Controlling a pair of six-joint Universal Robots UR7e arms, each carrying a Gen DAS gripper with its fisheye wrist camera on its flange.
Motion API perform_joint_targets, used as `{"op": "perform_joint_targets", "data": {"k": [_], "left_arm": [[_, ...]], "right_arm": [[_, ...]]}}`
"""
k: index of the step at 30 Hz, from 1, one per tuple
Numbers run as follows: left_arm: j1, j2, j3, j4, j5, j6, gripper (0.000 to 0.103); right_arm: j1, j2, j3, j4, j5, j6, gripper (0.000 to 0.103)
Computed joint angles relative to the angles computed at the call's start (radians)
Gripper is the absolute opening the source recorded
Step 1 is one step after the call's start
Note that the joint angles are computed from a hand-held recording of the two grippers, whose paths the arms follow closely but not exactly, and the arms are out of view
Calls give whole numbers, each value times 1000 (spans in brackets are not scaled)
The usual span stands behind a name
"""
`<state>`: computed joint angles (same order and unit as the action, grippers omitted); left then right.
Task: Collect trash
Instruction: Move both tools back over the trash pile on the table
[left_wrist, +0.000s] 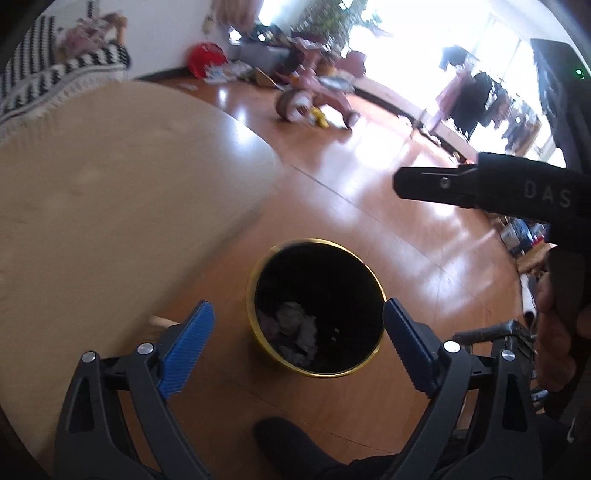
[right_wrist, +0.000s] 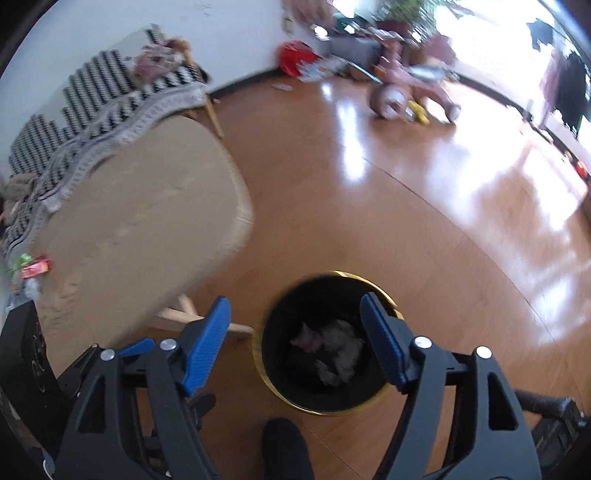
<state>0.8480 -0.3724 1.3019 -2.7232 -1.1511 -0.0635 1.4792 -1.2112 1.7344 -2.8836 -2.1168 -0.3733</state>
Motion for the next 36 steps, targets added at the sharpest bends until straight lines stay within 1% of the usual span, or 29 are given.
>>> {"op": "perform_joint_targets", "data": {"k": [1, 3, 5, 6, 7, 8, 9, 10, 12, 16, 18, 20, 22, 24, 26, 28, 31, 33, 34, 36], "left_arm": [[1, -32, 32, -19, 17, -6, 92], [6, -115, 115, -58, 82, -24, 92], [14, -190, 189, -96, 140, -35, 92], [19, -237, 235, -116, 181, -38, 92], [22, -268, 264, -126, 214, -40, 92], [28, -320, 315, -143, 267, -39, 92], [34, -359, 352, -154, 304, -41, 92], [42, -416, 403, -162, 355, -54, 92], [57, -502, 466, -160, 418, -90, 92], [87, -677, 596, -157, 517, -169, 92], [97, -736, 638, -154, 560, -191, 92], [108, -797, 676, -138, 598, -229, 92], [127, -850, 707, -125, 605, -266, 92], [146, -878, 716, -114, 598, -270, 92], [155, -892, 724, -114, 607, -253, 92], [169, -896, 730, -131, 607, -223, 92], [201, -885, 709, -164, 583, -165, 92], [231, -856, 678, -208, 576, -104, 92], [252, -836, 652, -226, 568, -68, 92], [285, -804, 602, -209, 556, -49, 92]], "right_arm": [[31, 16, -4, -14, 11, -9, 73], [76, 41, -9, -33, 50, -15, 74], [118, 70, -23, -21, 87, -9, 74], [147, 92, -28, -22, 121, -11, 74], [171, 114, -30, -35, 143, -16, 74], [189, 133, -34, -43, 156, -21, 74], [216, 164, -41, -46, 183, -26, 75], [234, 185, -48, -41, 199, -26, 75], [273, 243, -64, -37, 243, -33, 75], [334, 354, -121, 12, 269, -42, 75], [364, 412, -150, 32, 276, -61, 74], [383, 449, -164, 42, 280, -78, 74], [402, 493, -184, 58, 284, -98, 74], [409, 512, -179, 57, 288, -117, 74], [422, 552, -208, 75, 286, -128, 74], [426, 572, -222, 83, 290, -144, 74], [426, 603, -251, 111, 301, -160, 74], [428, 634, -287, 137, 290, -164, 74], [430, 650, -301, 140, 281, -181, 74], [433, 681, -329, 140, 261, -215, 74]]}}
